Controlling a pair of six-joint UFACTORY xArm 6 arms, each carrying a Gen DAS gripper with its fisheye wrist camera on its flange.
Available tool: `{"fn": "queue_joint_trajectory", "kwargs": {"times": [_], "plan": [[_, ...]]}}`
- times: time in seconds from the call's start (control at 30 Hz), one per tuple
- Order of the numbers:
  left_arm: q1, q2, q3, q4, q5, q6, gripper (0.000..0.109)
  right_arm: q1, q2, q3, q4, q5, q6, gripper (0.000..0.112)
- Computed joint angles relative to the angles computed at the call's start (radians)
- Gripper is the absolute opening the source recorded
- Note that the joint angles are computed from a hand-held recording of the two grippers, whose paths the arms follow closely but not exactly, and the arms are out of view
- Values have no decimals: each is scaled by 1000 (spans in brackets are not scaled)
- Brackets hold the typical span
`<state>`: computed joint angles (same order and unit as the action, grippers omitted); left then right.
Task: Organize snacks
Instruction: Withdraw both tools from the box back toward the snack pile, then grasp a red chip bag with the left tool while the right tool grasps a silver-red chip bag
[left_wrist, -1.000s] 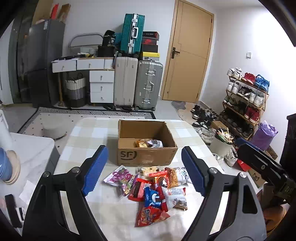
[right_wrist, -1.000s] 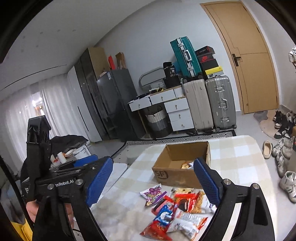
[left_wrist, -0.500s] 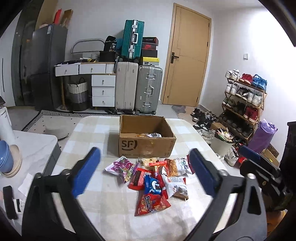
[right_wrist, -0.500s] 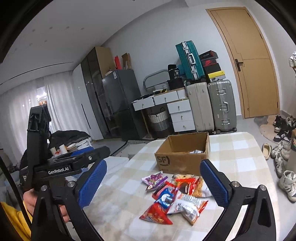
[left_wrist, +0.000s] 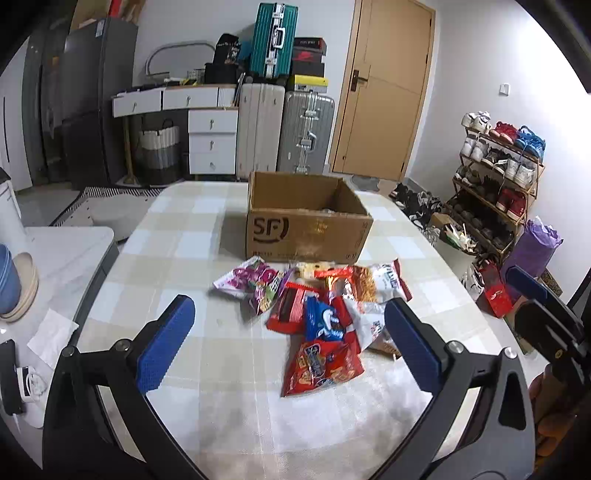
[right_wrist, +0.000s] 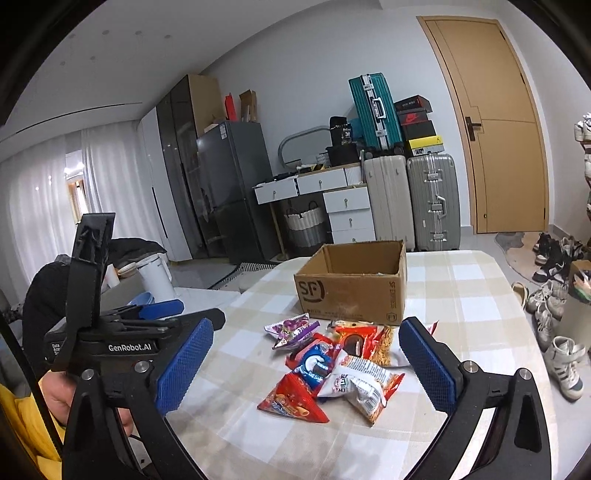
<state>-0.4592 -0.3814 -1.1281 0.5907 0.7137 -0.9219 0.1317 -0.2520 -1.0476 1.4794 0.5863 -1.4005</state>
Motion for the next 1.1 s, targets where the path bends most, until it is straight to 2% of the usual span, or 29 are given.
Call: {"fn": "queue_joint_trajectory", "kwargs": {"times": [0.13,0.27,0.43,0.67,0.8,0.9,1.0,1.03,1.1], "plan": [[23,25,14,-15,-30,8,103,0,17,1,14,11,-14,102],[44,57,30,-54,-62,32,103,24,54,-12,-39,-51,44,102],[62,93,47,-106,-99,80,103,20,93,-17,-30,-47,43,102],[77,199,27,-217,-149,175,103,11,163,-47,-34,-28,45,102],[80,291,-12,-349,-168,290,103,0,212,-70,-40,-5,54,102],[71,350,-36,-398,-179,338,103,-7,244,-88,-47,8,74,102],[67,410,-68,-394,-171,349,94,-15,277,-107,-60,19,100,102],[68,427,-78,-402,-165,358,87,-17,280,-108,-61,21,103,102],[74,450,-81,-491,-199,419,80,-21,295,-116,-64,25,112,102]]}}
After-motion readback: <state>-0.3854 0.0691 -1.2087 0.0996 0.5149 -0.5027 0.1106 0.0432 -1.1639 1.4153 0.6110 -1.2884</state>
